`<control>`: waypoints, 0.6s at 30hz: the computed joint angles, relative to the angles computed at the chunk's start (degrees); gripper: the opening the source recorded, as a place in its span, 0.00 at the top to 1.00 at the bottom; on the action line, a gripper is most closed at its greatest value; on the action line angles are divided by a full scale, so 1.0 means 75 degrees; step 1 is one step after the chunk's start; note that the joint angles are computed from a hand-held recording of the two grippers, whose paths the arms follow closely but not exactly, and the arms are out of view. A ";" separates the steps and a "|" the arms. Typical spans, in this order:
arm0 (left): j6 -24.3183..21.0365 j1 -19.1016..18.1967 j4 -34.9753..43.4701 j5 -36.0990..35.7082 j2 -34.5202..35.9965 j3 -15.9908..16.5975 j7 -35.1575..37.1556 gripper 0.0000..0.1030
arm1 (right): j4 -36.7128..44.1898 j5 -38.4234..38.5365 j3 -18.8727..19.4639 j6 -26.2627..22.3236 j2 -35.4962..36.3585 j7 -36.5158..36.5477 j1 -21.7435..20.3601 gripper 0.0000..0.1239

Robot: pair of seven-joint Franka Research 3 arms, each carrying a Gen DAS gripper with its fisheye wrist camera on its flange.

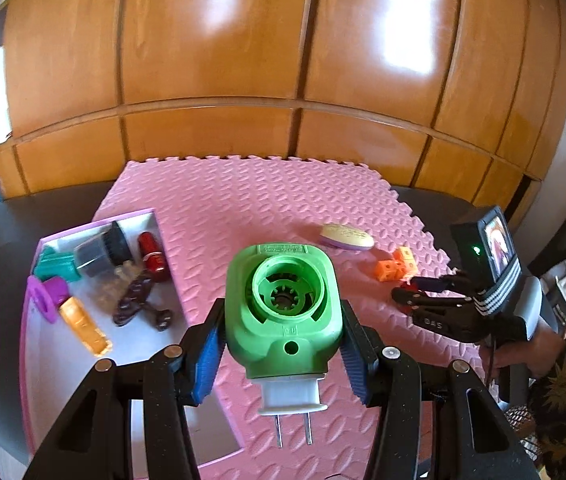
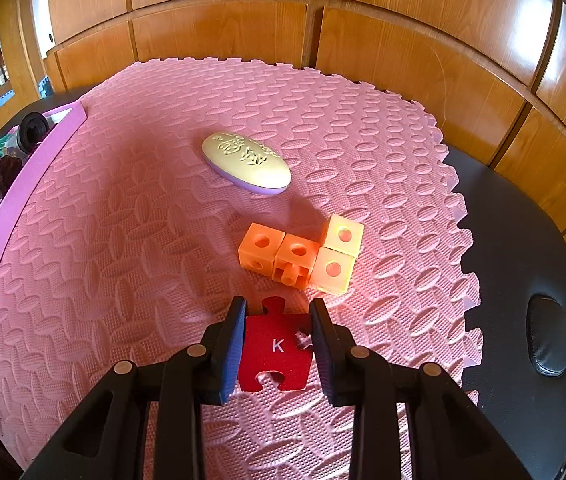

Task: Organize rigid objects
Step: 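Lift the green-white toy with the left gripper while the right gripper grasps the red K block, then carry the green-white toy into the white box and release it with the left gripper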

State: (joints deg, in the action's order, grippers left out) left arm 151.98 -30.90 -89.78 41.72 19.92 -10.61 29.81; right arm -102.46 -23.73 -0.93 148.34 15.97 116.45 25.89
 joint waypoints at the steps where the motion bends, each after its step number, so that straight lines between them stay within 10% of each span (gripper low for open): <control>1: 0.0051 0.0041 -0.0182 0.0010 -0.0142 0.0042 -0.0109 0.49 | 0.0002 -0.0016 -0.0005 -0.0005 0.0000 0.0011 0.0007 0.75; 18: 0.0300 0.1737 -0.3113 -0.0616 -0.1909 -0.0155 -0.1576 0.49 | 0.0054 -0.0372 -0.0041 -0.0115 0.0020 0.0219 0.0086 0.75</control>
State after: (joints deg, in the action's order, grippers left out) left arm 154.22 -17.86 -113.13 37.10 5.60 -11.77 17.99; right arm -102.05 -26.51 -1.24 147.48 16.12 118.10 26.54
